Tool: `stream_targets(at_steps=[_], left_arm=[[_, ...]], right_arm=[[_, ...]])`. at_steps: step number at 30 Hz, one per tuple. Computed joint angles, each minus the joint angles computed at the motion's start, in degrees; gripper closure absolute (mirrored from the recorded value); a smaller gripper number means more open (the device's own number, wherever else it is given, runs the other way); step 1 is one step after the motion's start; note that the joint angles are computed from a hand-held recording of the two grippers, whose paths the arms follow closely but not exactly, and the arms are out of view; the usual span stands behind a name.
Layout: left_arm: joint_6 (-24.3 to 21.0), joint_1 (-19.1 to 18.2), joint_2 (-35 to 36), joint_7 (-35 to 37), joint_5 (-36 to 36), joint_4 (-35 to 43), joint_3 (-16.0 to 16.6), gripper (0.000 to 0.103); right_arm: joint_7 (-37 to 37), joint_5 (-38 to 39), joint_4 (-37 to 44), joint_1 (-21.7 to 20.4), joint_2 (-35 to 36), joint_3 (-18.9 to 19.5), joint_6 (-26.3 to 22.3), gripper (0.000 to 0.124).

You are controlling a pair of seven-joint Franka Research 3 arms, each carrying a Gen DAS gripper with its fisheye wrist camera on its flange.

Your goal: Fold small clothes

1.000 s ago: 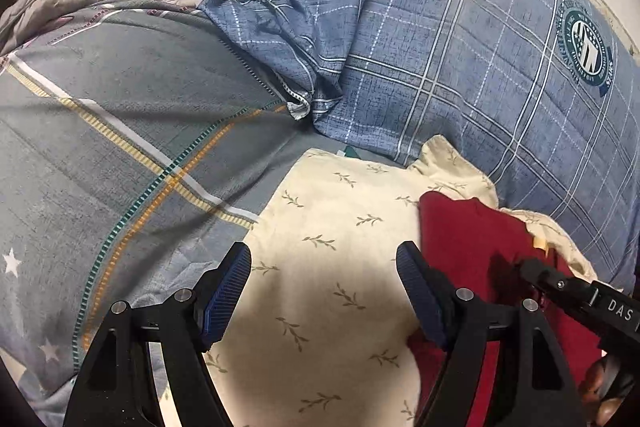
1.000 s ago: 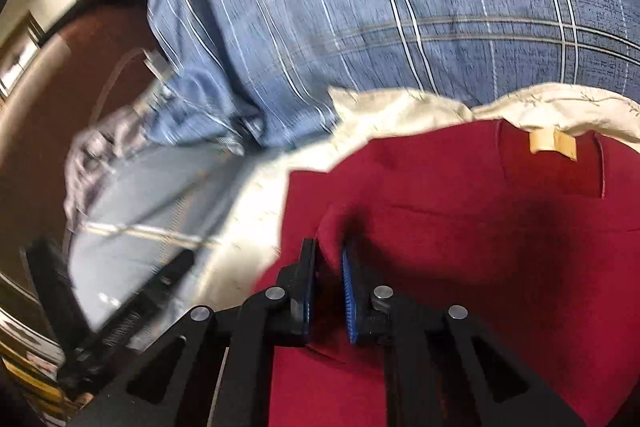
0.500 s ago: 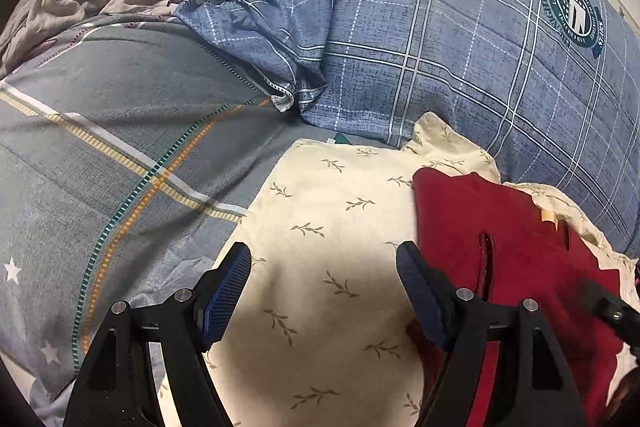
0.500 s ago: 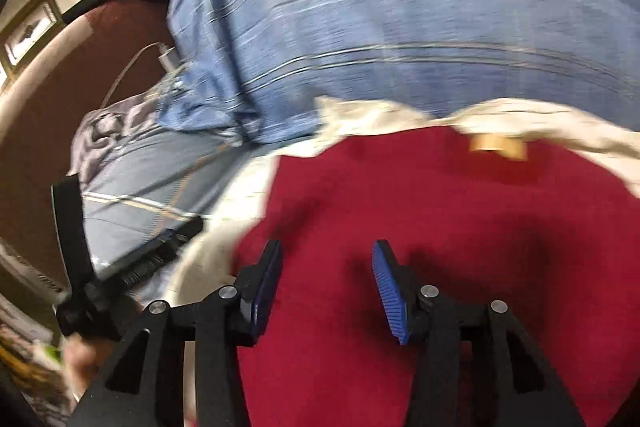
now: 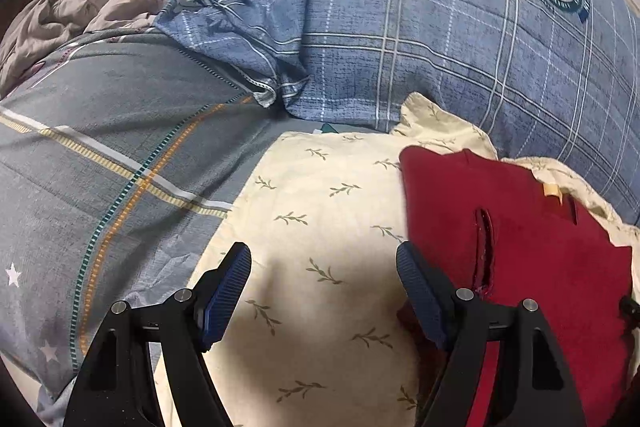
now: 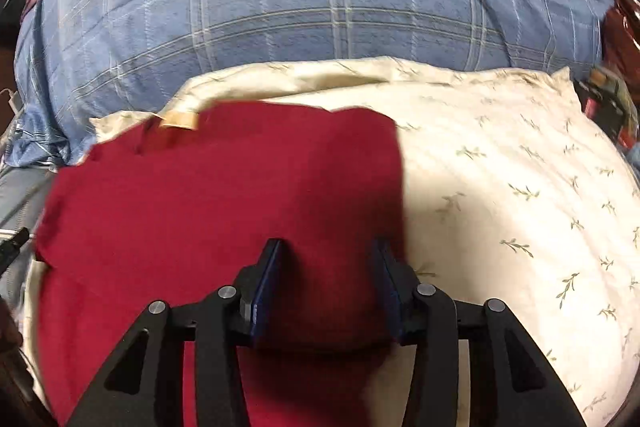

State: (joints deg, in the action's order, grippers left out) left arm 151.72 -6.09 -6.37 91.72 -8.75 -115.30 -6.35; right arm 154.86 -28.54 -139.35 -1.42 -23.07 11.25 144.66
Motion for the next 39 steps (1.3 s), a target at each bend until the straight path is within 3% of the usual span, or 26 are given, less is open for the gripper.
stream_targets(at_steps=[4, 7, 9, 10, 14, 17, 21, 30, 37, 39], left_arm=[[0.24, 0.18, -0.05, -1.82, 2.71, -0.55, -0.51, 0.028], [0.03, -0.03, -0.23, -2.09, 3.11, -0.85, -0.58, 0.028], [0.41, -0.22, -0.71, -2.04, 3.41, -1.52, -0.61, 0.028], [0.36, -0.42, -1.12, -1.5, 3.11, -1.96, -0.51, 0.028], [-0.65, -2.31, -4.63, 5.66, -3.31, -4.96, 1.58, 0.028], [-7.98, -4.74, -8.04, 15.5, -14.17, -5.78, 5.38, 0.028], [-13.6, -4.32, -15.03, 19.18, -20.96, -10.91, 7.9, 0.028], [-25.32, -3.68, -30.37, 26.05, -13.89, -19.33, 11.45, 0.028], [-32.9, -3.19, -35.22, 24.13, -13.55, -21.93, 13.01, 0.028], [-34.01, -2.72, -36.06, 23.5, -12.65, -22.67, 12.65, 0.028]], right_arm=[[0.68, -0.76, 1.0, 0.23, -2.02, 1.09, -4.72, 0.074], [-1.27, 1.19, -1.99, 1.52, -4.44, -0.45, -1.82, 0.071], [-4.18, 4.51, -2.48, 2.45, -3.89, -1.2, -3.62, 0.067], [-4.9, 5.84, -3.56, 2.61, -4.36, -1.91, -2.31, 0.067], [-3.68, 9.2, -7.78, 1.57, -11.96, -0.66, 0.61, 0.066], [-6.15, 11.26, -9.98, 2.1, -18.49, 0.99, -1.38, 0.063], [-10.64, 17.36, -15.51, 6.29, -28.29, 1.0, -2.42, 0.052], [-15.57, 30.06, -24.55, 15.5, -42.63, 3.95, -7.79, 0.05], [-13.48, 38.48, -31.08, 22.13, -47.69, 4.57, -6.35, 0.051], [-13.63, 40.17, -32.07, 23.54, -47.25, 3.98, -4.56, 0.06]])
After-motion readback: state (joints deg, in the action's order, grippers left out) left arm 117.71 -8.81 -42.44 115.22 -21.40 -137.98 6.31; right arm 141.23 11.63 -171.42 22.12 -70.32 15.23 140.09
